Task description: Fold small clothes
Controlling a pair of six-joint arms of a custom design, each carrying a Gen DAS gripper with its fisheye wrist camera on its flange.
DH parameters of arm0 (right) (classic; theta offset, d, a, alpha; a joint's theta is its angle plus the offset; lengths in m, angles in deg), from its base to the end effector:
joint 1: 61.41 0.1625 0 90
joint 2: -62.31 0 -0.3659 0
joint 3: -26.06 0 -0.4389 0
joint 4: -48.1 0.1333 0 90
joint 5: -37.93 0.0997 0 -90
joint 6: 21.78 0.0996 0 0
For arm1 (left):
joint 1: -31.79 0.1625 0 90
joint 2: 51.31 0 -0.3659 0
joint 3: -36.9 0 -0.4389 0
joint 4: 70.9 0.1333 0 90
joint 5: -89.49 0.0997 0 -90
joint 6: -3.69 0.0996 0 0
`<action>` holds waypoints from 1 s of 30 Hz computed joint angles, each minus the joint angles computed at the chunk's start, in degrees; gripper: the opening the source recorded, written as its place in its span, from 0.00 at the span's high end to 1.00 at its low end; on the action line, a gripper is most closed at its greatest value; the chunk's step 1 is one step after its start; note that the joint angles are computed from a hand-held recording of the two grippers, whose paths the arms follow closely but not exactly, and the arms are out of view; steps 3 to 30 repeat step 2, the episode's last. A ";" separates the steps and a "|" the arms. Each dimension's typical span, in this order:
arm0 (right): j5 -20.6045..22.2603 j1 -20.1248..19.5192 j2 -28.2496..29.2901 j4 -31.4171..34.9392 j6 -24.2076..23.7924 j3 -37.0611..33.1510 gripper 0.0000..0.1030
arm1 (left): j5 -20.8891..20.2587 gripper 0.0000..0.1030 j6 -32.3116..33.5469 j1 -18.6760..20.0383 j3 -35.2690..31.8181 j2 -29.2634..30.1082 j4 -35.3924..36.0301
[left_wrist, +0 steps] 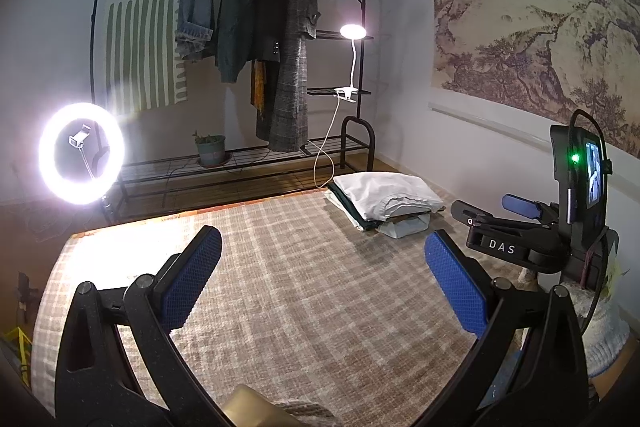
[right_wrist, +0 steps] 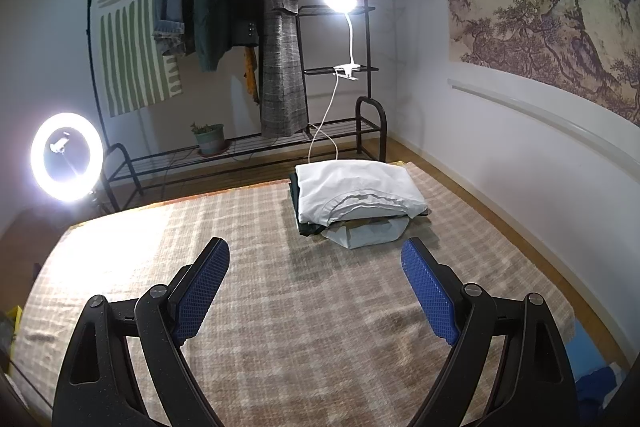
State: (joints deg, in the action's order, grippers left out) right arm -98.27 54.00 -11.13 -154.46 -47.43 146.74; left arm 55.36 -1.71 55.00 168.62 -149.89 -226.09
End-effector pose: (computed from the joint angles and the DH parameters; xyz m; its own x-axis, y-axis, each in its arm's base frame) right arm 0.2728 -0.4312 0.2528 -0.7397 0.1030 0.6650 -0.5540 0.4679 -0.6887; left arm -0.3075 -0.3666 0.2899 -0.6954 0.3096 -0.6485 0.7167 0.3648 -0.5943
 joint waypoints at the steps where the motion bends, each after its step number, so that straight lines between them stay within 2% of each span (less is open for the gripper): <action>1: 0.02 0.01 0.01 0.12 0.08 -0.01 0.14 | 0.33 0.00 0.11 -0.12 0.00 0.37 -0.53; 30: 0.05 -0.02 0.00 0.16 0.13 0.00 0.14 | 0.39 0.00 -0.03 -0.08 0.28 0.13 -0.60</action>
